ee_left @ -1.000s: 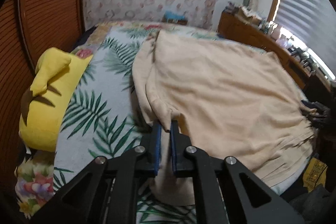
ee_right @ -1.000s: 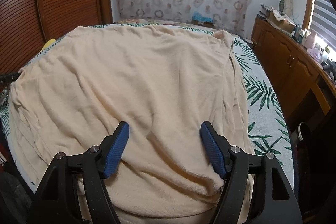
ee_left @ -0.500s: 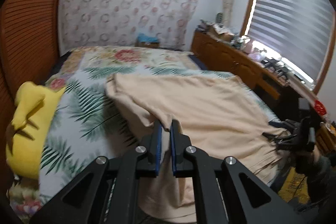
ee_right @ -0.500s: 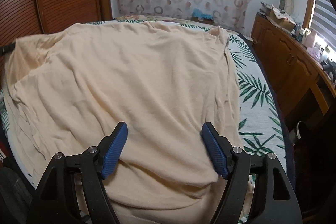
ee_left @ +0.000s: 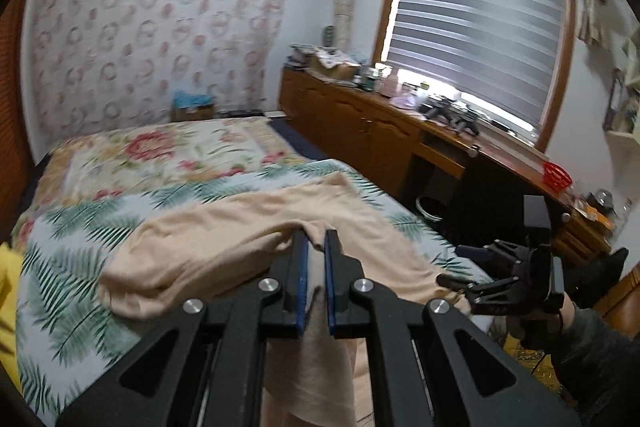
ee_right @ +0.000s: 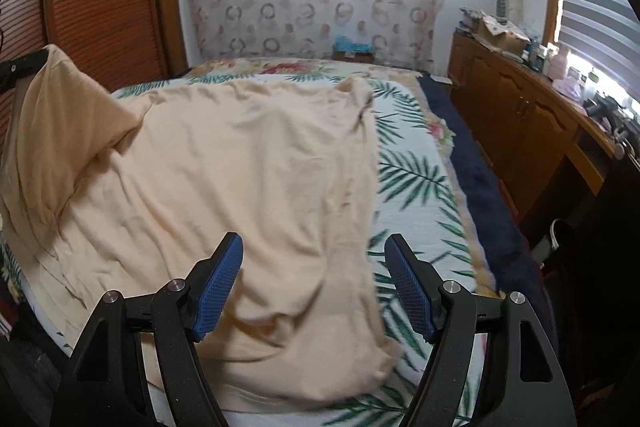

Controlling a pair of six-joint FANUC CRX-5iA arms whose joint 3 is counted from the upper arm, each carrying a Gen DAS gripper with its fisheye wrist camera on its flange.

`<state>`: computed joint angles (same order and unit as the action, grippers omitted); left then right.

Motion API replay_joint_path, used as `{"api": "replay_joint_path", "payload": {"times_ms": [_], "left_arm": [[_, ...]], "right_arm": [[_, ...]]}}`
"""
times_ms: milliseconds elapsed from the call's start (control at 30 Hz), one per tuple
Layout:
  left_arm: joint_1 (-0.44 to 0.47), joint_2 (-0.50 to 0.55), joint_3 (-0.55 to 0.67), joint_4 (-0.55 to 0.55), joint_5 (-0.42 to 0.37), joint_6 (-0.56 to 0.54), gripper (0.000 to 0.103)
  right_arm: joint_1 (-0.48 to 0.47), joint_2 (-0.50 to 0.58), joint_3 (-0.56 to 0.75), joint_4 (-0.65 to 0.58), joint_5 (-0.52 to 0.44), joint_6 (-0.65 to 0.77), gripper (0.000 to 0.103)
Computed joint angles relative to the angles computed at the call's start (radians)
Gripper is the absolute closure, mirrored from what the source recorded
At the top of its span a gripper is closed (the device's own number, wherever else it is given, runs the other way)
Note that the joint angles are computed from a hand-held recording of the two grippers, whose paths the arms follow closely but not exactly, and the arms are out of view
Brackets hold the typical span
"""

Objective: Fold small clothes

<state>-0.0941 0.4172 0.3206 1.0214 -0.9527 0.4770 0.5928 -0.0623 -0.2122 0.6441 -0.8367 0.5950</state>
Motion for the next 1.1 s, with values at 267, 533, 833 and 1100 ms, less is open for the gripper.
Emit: {"api": "replay_joint_path", "payload": {"times_ms": [267, 533, 833, 1100], "left_arm": [[-0.068, 0.059, 0.149, -0.031, -0.069, 0.033, 0.099], [-0.081, 0.081, 0.207, -0.134, -0.139, 0.099, 0.091], [-0.033, 0.074, 0.165, -0.199, -0.112, 0.141, 0.081], [0.034, 0.024, 0.032, -0.26, -0.023, 0.172, 0.081]], "right_arm": [[-0.011, -0.047, -0.035, 0.012, -0.008, -0.04, 0.028], [-0.011, -0.065, -0.047, 0.01, -0.004, -0.042, 0.028], [-0.008, -0.043, -0.016, -0.003, -0.001, -0.013, 0.028], [-0.014, 0.021, 0.072, -0.067, 0.04, 0.102, 0.028]]}}
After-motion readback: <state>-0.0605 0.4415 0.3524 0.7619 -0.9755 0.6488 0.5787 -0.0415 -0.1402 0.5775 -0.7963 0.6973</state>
